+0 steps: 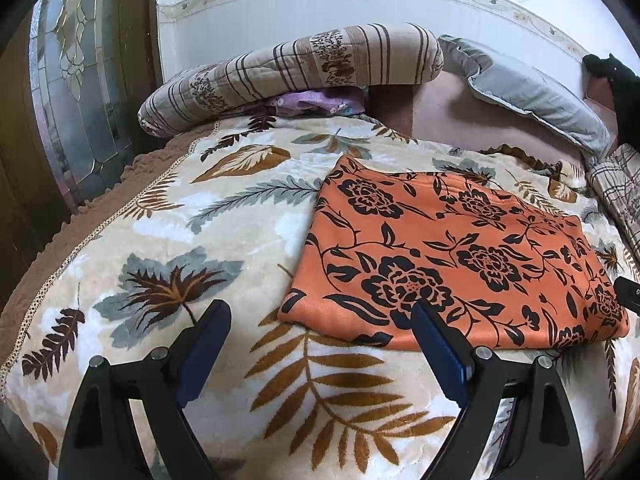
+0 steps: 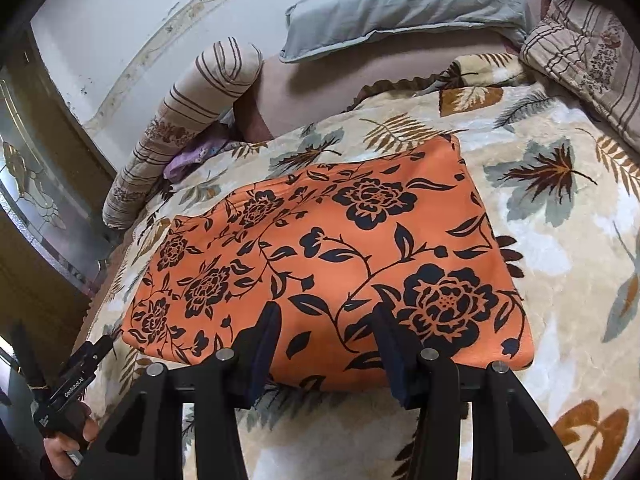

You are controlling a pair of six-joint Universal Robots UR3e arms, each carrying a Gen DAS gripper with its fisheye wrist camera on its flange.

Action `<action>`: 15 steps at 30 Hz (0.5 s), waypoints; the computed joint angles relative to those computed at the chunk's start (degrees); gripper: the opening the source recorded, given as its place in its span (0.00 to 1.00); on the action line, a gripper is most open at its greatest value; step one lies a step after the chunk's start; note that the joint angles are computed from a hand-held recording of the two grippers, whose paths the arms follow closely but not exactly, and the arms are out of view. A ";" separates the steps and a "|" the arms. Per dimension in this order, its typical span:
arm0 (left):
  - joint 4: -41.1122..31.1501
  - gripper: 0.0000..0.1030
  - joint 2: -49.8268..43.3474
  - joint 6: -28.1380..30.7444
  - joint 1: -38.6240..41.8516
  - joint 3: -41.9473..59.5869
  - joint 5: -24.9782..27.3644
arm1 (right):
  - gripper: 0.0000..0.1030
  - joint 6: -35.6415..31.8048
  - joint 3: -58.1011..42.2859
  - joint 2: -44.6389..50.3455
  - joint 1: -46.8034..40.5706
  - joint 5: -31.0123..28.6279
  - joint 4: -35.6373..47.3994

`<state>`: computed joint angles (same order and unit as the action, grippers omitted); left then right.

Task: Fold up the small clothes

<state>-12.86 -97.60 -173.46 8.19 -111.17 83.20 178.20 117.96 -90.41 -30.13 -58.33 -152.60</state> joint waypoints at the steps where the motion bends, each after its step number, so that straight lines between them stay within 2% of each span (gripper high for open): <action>1: -0.11 0.89 0.02 0.02 -0.12 0.12 0.06 | 0.50 0.00 -0.07 0.13 0.15 -0.15 -0.07; 15: -3.70 0.89 1.89 -1.51 -5.12 1.45 4.20 | 0.50 0.84 -0.99 2.52 0.73 -1.68 -1.61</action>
<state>-16.56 -95.71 -174.97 3.07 -109.71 87.40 179.04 116.97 -87.88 -29.41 -60.01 -154.21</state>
